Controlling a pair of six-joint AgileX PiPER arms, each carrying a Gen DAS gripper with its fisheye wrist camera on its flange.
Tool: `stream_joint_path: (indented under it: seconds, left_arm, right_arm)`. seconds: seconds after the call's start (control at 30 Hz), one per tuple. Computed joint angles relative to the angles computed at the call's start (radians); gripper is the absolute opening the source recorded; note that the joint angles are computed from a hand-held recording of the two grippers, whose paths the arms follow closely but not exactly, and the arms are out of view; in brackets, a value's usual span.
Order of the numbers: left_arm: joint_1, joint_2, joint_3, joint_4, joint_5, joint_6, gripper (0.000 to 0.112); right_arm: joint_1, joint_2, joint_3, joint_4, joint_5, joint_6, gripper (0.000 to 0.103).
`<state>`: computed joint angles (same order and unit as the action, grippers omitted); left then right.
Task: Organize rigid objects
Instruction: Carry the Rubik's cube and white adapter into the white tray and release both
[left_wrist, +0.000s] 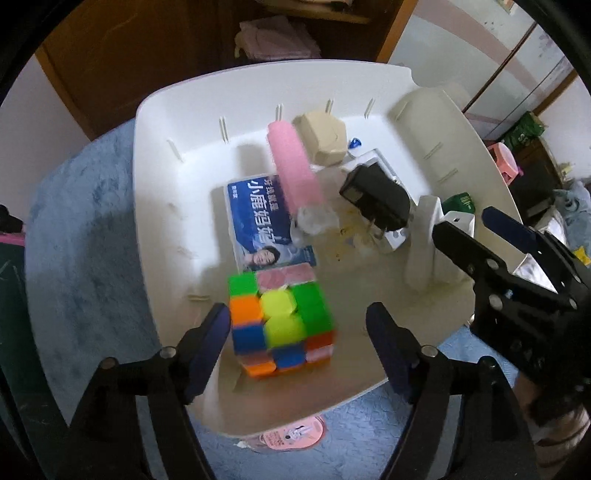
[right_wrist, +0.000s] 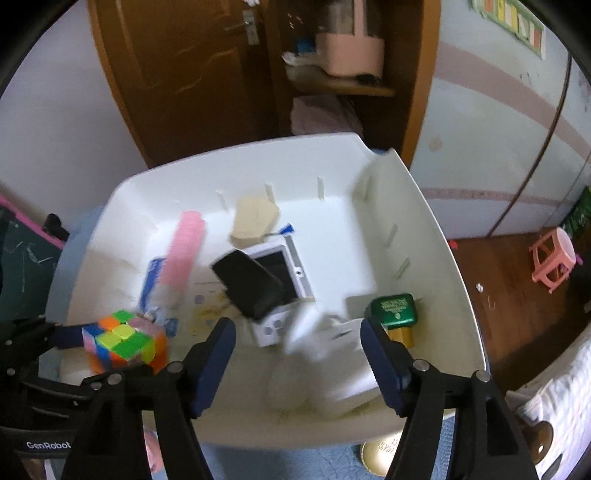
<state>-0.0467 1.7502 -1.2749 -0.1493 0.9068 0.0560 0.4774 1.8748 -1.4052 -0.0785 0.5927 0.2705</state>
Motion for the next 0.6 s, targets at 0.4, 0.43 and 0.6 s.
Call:
stream_joint_path:
  seconds: [0.4, 0.43, 0.6]
  left_arm:
    - [-0.043, -0.183, 0.040, 0.035, 0.002, -0.113, 0.079]
    - [-0.055, -0.193, 0.039, 0.046, -0.001, -0.128, 0.079]
    - [-0.120, -0.279, 0.059, 0.115, -0.004, -0.201, 0.079]
  right_arm:
    - [-0.008, -0.241, 0.195, -0.060, -0.099, 0.084, 0.071]
    - [-0.013, -0.262, 0.210, -0.052, -0.102, 0.082, 0.071]
    - [-0.026, -0.356, 0.276, -0.046, -0.096, 0.091, 0.071]
